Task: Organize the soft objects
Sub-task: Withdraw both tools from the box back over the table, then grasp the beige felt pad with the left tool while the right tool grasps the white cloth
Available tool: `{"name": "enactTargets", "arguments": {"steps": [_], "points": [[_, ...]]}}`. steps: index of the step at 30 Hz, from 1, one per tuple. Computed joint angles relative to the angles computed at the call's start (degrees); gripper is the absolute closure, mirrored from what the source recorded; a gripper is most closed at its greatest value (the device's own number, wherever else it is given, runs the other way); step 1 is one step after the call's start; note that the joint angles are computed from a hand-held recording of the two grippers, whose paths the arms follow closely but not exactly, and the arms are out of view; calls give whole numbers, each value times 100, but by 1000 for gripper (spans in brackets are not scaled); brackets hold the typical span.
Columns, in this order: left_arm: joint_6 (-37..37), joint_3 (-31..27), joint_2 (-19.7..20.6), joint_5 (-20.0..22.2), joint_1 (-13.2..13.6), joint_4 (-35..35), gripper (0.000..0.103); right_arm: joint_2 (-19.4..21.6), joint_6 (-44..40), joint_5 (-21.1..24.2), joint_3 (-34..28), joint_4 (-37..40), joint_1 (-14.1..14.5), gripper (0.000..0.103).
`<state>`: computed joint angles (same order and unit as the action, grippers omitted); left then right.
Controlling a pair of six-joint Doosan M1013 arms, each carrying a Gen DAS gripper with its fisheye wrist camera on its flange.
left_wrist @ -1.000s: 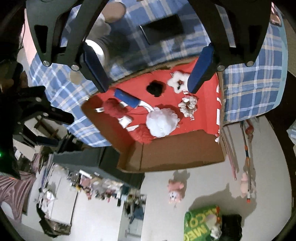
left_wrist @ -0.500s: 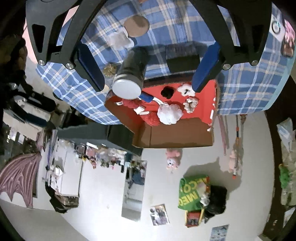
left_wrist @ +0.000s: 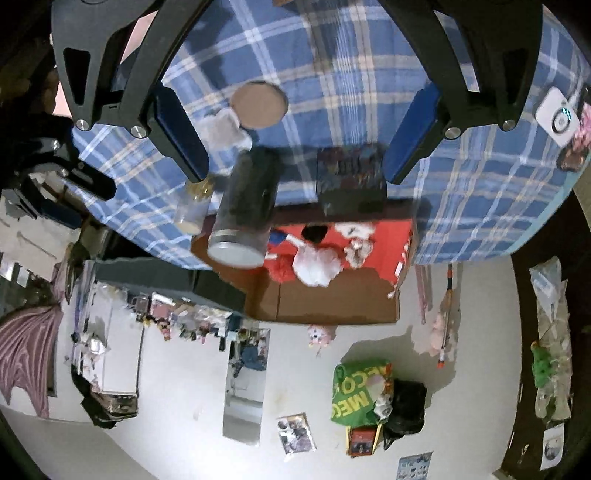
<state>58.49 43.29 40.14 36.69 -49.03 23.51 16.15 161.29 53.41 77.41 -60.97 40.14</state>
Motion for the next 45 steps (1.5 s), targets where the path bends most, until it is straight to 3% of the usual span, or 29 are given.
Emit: {"name": "enactTargets", "arguments": {"steps": [7, 19, 26, 33, 36, 38, 39, 40, 41, 42, 45], "points": [[-10, 61, 78, 222, -26, -15, 6, 47, 203, -229, 223, 217, -37, 0], [570, -256, 306, 829, 30, -735, 7, 58, -75, -571, 289, 851, -200, 0], [1557, -970, 669, 1599, 189, -1963, 7, 106, -1540, -1175, 137, 2464, -579, 0], [2171, -1918, 1163, 2440, 267, -2538, 7, 373, -3533, -1274, -248, 4376, -898, 0], [2492, -2290, 1360, 2661, 277, -2749, 17, 513, -4104, -1167, -431, 4846, -954, 13], [2726, -2688, 1573, 2932, 267, -2795, 46, 623, -4461, -996, -563, 5190, -997, 29], [2832, -2930, 1710, 3113, 274, -2883, 47, 654, -4645, -968, -587, 5391, -1023, 45], [2886, -2932, 1716, 3099, 279, -2921, 51, 654, -4631, -997, -582, 5320, -1011, 51], [3012, -2701, 1611, 2882, 281, -2985, 60, 639, -4725, -1029, -566, 5375, -1009, 62], [3082, -2698, 1608, 2881, 292, -3067, 61, 624, -4897, -1058, -556, 5560, -1026, 85], [3093, -2657, 1583, 2827, 309, -3124, 66, 522, -4640, -1211, -443, 5341, -985, 88]]}}
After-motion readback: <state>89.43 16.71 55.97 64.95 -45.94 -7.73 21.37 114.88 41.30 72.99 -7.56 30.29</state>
